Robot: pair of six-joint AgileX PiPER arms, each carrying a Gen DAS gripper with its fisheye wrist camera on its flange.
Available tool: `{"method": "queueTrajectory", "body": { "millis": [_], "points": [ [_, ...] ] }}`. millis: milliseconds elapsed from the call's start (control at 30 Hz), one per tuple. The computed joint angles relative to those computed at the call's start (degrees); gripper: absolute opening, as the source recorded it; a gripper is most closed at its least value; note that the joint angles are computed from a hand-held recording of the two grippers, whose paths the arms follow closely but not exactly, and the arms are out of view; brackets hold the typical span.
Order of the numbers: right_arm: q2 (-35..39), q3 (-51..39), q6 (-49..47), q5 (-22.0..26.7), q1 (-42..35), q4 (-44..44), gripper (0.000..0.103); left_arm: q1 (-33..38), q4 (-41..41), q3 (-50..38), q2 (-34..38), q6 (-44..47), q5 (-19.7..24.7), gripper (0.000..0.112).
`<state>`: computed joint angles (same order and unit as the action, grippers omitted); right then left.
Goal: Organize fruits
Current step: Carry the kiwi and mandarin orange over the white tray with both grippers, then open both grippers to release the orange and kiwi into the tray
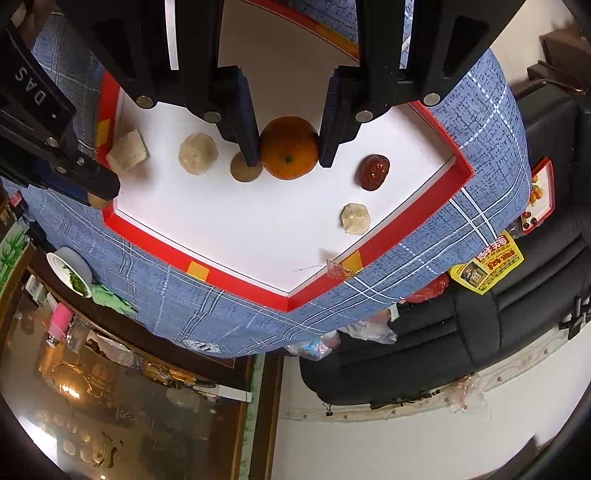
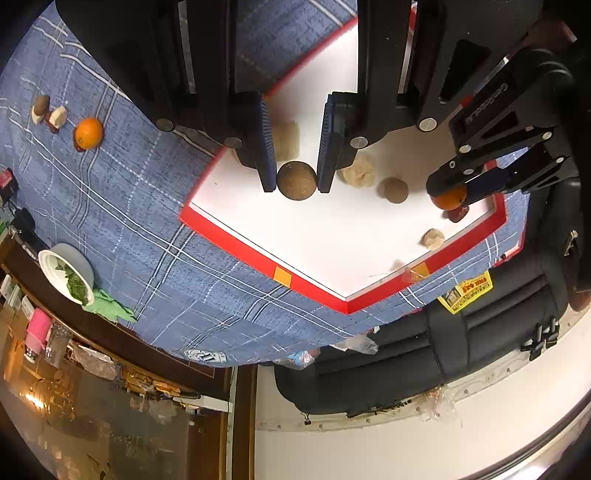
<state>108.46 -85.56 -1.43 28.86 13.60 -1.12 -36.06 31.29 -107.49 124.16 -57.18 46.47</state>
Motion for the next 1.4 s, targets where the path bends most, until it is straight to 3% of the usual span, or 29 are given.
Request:
{"method": "queueTrajectory", "body": {
  "millis": [633, 933, 1000, 1067, 1133, 1167, 1233, 1267, 1400],
  "points": [
    [13.8, -17.9, -0.2, 7.3, -0.7, 2.1, 0.022, 0.6, -1.3, -6.4, 4.8, 3.3, 4.5, 0.031],
    [17.1, -22.2, 0.4, 9.6, -0.8, 2.1, 0.022, 0.6, -1.4, -8.3, 5.8, 3.7, 5.9, 0.032],
    [17.9, -23.7, 0.5, 10.8, -0.7, 2.1, 0.022, 0.7, -2.4, -10.2, 6.8, 4.7, 7.5, 0.037],
    [18.8, -25.4, 0.9, 12.6, -0.6, 1.6, 0.022, 1.0, -5.0, -15.0, 9.3, 7.8, 11.8, 0.057],
    [19.8, -27.3, 1.3, 14.9, -0.4, 0.9, 0.024, 1.2, -6.0, -15.7, 9.8, 8.3, 12.9, 0.06],
    [19.9, -27.3, 1.4, 15.1, -0.3, 0.5, 0.026, 0.9, -5.2, -15.5, 9.7, 7.5, 13.4, 0.061],
    [19.6, -26.9, 1.4, 15.2, -0.3, 0.4, 0.043, 0.8, -5.3, -16.1, 9.9, 7.2, 14.9, 0.063],
    [19.4, -26.9, 2.1, 15.7, -0.3, -0.1, 0.059, 0.9, -5.7, -16.0, 9.7, 7.2, 15.0, 0.064],
    [16.3, -23.1, 1.7, 13.9, -0.6, 0.1, 0.063, 0.6, -5.5, -13.4, 7.3, 4.9, 14.6, 0.064]
  ]
}}
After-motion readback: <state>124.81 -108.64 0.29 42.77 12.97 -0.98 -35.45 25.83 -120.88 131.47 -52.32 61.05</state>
